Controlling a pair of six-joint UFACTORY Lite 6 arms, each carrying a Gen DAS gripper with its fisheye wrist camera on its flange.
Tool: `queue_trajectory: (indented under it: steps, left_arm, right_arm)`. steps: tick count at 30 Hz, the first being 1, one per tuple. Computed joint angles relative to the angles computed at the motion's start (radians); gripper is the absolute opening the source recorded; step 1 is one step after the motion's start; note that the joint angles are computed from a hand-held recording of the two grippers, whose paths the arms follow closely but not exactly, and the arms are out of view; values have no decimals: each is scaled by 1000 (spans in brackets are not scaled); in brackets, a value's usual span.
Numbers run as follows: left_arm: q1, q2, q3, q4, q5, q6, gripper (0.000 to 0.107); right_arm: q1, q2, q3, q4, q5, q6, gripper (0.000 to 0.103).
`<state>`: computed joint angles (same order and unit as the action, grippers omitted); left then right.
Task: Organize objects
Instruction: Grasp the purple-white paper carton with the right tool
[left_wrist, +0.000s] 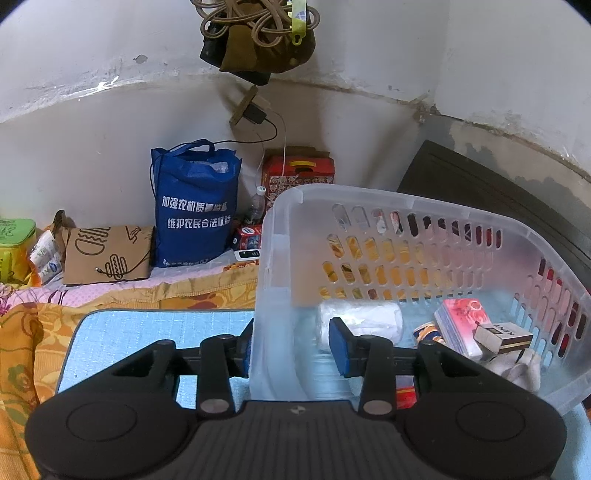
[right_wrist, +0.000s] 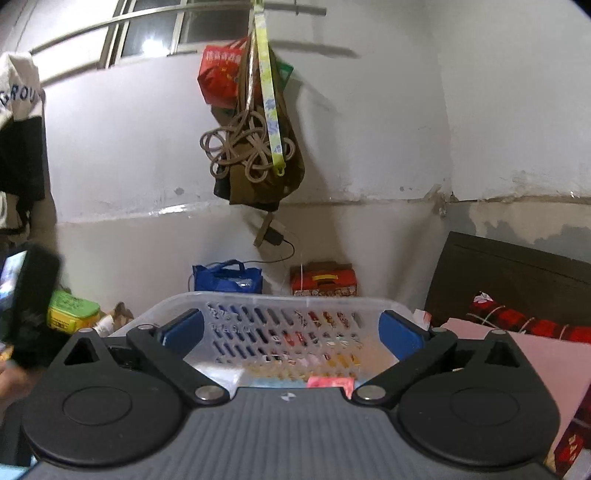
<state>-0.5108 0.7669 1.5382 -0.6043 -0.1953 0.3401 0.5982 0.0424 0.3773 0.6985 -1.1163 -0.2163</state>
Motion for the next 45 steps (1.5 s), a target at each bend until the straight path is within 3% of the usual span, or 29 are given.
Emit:
queue_trajectory:
  steps: [3, 6, 10, 15, 22, 26, 29, 31, 35, 38, 45]
  left_arm:
    - [-4, 2, 3, -46, -5, 45, 43]
    - [-6, 2, 3, -68, -8, 66, 43]
    - [-10, 1, 1, -93, -14, 90, 44]
    - [-8, -1, -3, -54, -10, 54, 44]
    - [-5, -6, -14, -6, -11, 7, 45]
    - [2, -11, -21, 66, -1, -57, 46]
    - [-3, -3, -8, -15, -11, 40, 50]
    - [3, 0, 6, 18, 17, 7, 50]
    - [3, -1, 5, 17, 21, 10, 50]
    - [-2, 3, 15, -72, 20, 95, 50]
    - [-8, 1, 7, -103, -3, 133, 50]
  right_arm:
    - [149, 17, -102, 106, -147, 70, 103]
    - [278, 133, -118, 173, -205, 179, 103]
    - [393, 412, 69, 378, -152, 216, 103]
    - [341, 491, 154, 199, -55, 301, 103]
    - [351, 591, 342, 236, 46, 173, 102]
    - [288, 595, 400, 184, 116, 175, 94]
    - [273, 598, 410, 150, 135, 166, 90]
    - [274, 604, 431, 183, 152, 112, 75]
    - [239, 605, 443, 155, 175, 122, 67]
    - [233, 636, 505, 204, 198, 22, 47]
    - [243, 568, 386, 151, 150, 114, 45]
